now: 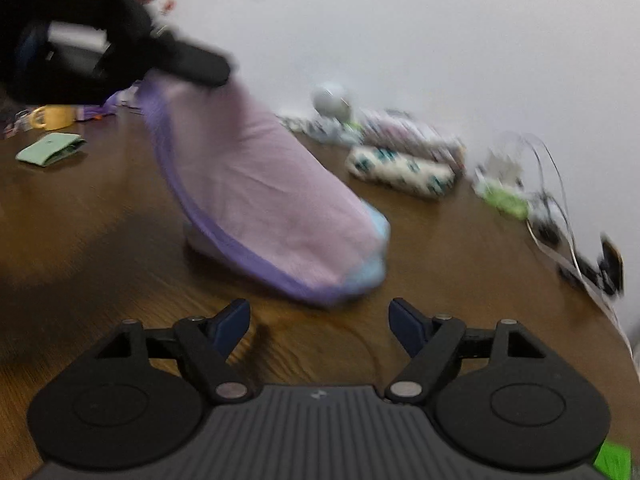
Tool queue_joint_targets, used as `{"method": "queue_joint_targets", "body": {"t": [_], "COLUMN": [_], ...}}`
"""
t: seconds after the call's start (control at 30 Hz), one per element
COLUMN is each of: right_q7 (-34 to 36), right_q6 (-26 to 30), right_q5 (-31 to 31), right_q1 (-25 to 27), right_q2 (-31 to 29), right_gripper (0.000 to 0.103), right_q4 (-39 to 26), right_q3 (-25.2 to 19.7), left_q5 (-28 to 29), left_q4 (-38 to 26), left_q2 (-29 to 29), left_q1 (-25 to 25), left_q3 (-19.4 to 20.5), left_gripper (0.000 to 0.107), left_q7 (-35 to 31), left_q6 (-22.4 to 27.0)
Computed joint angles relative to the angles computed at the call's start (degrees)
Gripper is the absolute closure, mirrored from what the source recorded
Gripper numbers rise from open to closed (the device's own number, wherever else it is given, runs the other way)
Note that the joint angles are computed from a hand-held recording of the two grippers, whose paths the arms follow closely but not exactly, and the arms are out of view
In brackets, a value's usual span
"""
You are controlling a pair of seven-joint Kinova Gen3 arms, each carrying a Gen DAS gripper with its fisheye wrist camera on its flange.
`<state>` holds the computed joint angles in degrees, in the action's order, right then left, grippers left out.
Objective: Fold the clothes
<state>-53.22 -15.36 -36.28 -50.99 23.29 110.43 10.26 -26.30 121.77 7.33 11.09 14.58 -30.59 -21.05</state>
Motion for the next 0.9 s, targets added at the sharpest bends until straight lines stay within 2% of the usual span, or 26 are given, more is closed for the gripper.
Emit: {"method": "queue_joint_targets", "body": {"t": [0.03,0.1,0.13,0.17,0.23,0.3,0.37,0.43,0.5,0.57,0.67,0.77,0.9], "right_q7": [0.1,1.9,2.4,2.1,1.1,-0.9,-2.8,-0.9,3.7,8.4,13.3,16.9,18.1], "right_q6": [-2.3,-6.1,-6.7,-6.6,-6.0,-4.1,-4.9,-7.7,-7.9,-9.3,-12.7,-14.5,-9.0], "right_q5": [0.1,-2.6,-5.0,-6.4,-6.4,-2.6,1.9,3.9,2.4,0.4,-1.3,-2.4,-2.1], "right_q1": [-1.2,-5.3,-6.0,-5.8,-2.0,3.1,7.8,12.1,15.8,15.9,11.7,14.7,18.0], "right_q2": [0.6,1.8,1.8,1.0,-3.3,-8.6,-13.9,-19.2,-24.5,-29.0,-34.6,-37.7,-37.1], "right_gripper": [0.025,0.042,0.082,0.100,0.101,0.101,0.101,0.101,0.102,0.102,0.101,0.101,0.101], "right_q4": [0.0,-0.2,-0.5,-0.4,1.1,2.7,3.9,4.8,4.1,3.5,3.7,2.8,-2.0], "right_q3": [0.3,2.8,3.2,2.7,-1.6,-6.9,-12.2,-17.5,-22.0,-23.4,-22.7,-27.5,-28.7], "left_q5": [2.2,6.8,9.1,11.4,15.8,20.1,23.8,27.1,28.3,29.5,29.7,31.3,34.0], "left_q4": [0.2,0.9,1.3,2.0,3.3,4.3,4.0,2.7,1.1,-0.2,-1.9,-3.8,-7.2], "left_q2": [-0.5,-1.9,-2.8,-4.0,-7.4,-11.2,-15.0,-18.6,-22.0,-25.2,-29.1,-31.1,-30.0], "left_q1": [-0.1,-2.4,-2.9,-2.5,-0.7,-0.8,3.2,6.0,6.4,5.7,6.8,4.6,0.3], "left_q3": [0.6,3.9,4.5,4.2,2.3,2.8,-0.3,-1.7,-0.9,1.0,1.8,4.1,6.0], "left_gripper": [0.106,0.106,0.106,0.106,0.106,0.106,0.106,0.106,0.106,0.106,0.106,0.105,0.105], "left_q7": [-2.3,-6.6,-8.6,-10.6,-15.3,-20.0,-24.6,-29.3,-32.1,-35.3,-37.2,-40.1,-43.0], "left_q6": [0.6,1.4,1.6,1.7,1.4,0.0,-0.9,-1.0,-0.9,-0.9,-1.5,-0.8,2.7]}}
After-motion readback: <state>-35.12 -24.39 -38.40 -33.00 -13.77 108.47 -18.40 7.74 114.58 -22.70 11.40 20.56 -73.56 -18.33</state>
